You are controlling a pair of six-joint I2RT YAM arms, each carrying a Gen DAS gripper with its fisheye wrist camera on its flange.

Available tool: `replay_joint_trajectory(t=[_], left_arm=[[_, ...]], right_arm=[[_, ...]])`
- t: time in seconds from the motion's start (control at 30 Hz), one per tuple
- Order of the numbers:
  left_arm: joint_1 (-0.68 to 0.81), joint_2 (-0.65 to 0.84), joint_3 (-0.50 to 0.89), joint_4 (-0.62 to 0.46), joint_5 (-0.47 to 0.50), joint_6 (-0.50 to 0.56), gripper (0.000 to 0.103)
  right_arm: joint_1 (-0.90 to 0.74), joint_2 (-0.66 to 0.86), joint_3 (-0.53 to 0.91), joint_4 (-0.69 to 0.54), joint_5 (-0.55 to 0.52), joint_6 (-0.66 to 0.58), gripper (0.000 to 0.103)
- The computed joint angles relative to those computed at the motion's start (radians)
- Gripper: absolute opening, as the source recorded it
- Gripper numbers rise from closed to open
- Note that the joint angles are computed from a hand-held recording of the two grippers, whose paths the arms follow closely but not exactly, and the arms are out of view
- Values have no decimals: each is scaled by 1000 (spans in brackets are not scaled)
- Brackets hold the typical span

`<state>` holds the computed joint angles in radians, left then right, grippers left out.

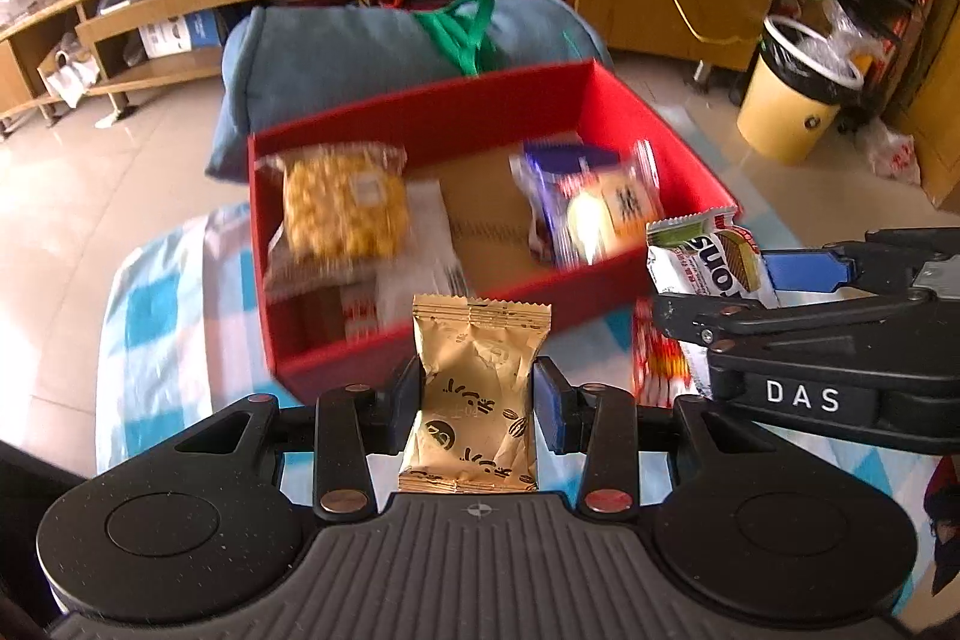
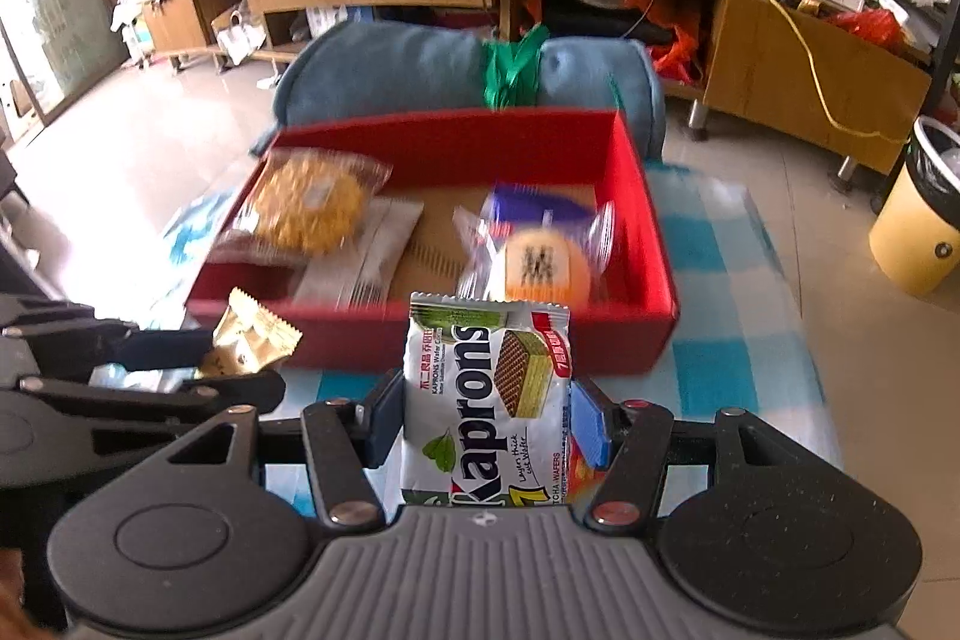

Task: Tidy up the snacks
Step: 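Lift both held packets and carry them over the red box, then lower the gold packet into the box with the left tool while the right tool releases the Kaprons packet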

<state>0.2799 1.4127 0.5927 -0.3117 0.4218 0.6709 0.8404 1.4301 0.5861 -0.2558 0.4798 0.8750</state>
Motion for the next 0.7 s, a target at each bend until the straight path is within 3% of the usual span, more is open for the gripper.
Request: replay_joint_trajectory(t=[0.33, 0.7], left_arm=[[-137, 173, 145, 106, -89, -201, 48], [-196, 327, 249, 166, -174, -287, 48]], right_arm=[[-217, 91, 57, 139, -96, -172, 52], [-328, 260, 144, 231, -161, -257, 52]])
